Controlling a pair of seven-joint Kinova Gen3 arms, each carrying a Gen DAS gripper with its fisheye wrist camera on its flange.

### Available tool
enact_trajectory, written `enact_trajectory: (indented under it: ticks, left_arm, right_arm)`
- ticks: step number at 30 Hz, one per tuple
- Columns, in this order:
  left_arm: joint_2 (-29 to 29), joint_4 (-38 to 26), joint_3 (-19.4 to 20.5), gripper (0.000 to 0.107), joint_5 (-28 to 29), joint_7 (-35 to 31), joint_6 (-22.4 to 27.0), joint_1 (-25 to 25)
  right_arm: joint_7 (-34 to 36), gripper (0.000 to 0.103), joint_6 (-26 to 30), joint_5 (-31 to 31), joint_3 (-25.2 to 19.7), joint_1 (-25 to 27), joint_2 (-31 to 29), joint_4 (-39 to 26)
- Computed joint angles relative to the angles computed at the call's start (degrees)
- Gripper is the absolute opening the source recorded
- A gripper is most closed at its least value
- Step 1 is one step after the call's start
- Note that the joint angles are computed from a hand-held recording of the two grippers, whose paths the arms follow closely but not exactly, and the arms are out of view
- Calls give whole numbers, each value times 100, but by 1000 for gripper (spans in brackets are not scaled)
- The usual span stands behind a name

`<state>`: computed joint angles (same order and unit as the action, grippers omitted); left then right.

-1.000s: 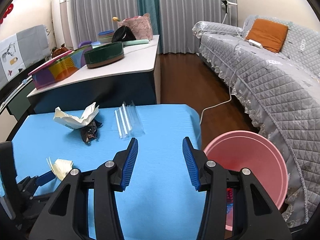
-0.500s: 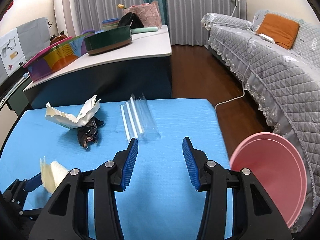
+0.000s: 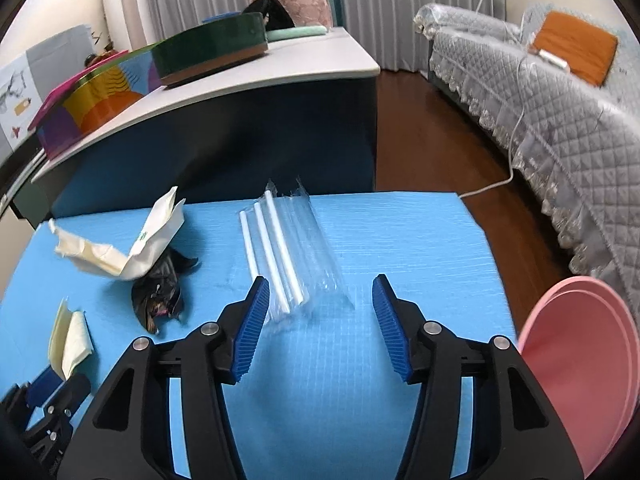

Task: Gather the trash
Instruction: 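Grasp the folded tissue with the left tool while the right tool grasps the clear straws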

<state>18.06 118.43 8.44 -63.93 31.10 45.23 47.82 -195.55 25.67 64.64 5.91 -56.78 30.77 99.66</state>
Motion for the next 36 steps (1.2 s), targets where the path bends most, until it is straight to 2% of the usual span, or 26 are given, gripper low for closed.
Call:
enact_trajectory:
  ticks: [4,5,6,8,10,11,14,18,19,21,22,23,25,27,31,33,35,36]
  left_arm:
    - [-7,26,0,44,-34,95,76,29]
    - [-7,30,1,33,-40,133,114,41]
    - [-8,25,7,31,-35,150,168,51]
    - [-13,16,23,28,-38,197,250,69]
    - [-7,9,43,24,-41,198,313,67]
    - [-5,9,50,16,-40,197,316,55]
    - [-32,55,61,12,-34,280,360,52]
    - [-106,152,86,12,-91,412,367,47]
    - [-118,171,99,13,-127,468,388,56]
    - [-145,220,130,28,-226,583,456,84]
    - [-150,246,146,48,-295,651,499,102]
    - [-162,301,152,56,-441,808,600,161]
    - [-181,364,194,57,-608,937,716,152]
    - [-262,480,210,62,-804,1056,531,0]
    - [-307,571,210,62,-985,1082,250,-330]
    - [-298,571,214,54,-955,983,107,-470]
    - [-321,608,202,30,-931,910,-157,-615]
    - [-322,609,195,24,-886,858,-221,-657]
  right_arm:
    - [265,53,-67,-318,-107,203,43,-98]
    - [352,49,-114,-418,-111,233,48,-106]
    - [437,46,-166,-503,-99,242,50,-110]
    - [595,24,-217,-628,-23,196,60,-127]
    - [766,11,-223,-738,45,125,67,-149]
    - [789,6,-251,-747,113,67,63,-134]
    - [723,5,-198,-630,332,-202,23,-69]
    - [335,5,-101,-278,432,-409,-140,125]
    - [207,5,-67,-181,409,-420,-194,183]
    - [-50,5,-18,8,348,-418,-292,297]
    - [-207,5,-16,120,323,-421,-353,374]
    - [-320,5,-3,205,280,-408,-410,442]
    - [-454,5,35,320,163,-342,-488,530]
    - [-613,5,90,450,52,-296,-578,639]
    - [-891,5,187,678,-187,-172,-752,836]
    - [-989,5,241,768,-320,-102,-834,914]
    - [-1028,5,296,821,-469,-20,-907,966]
    - [-1014,5,360,832,-553,5,-956,984]
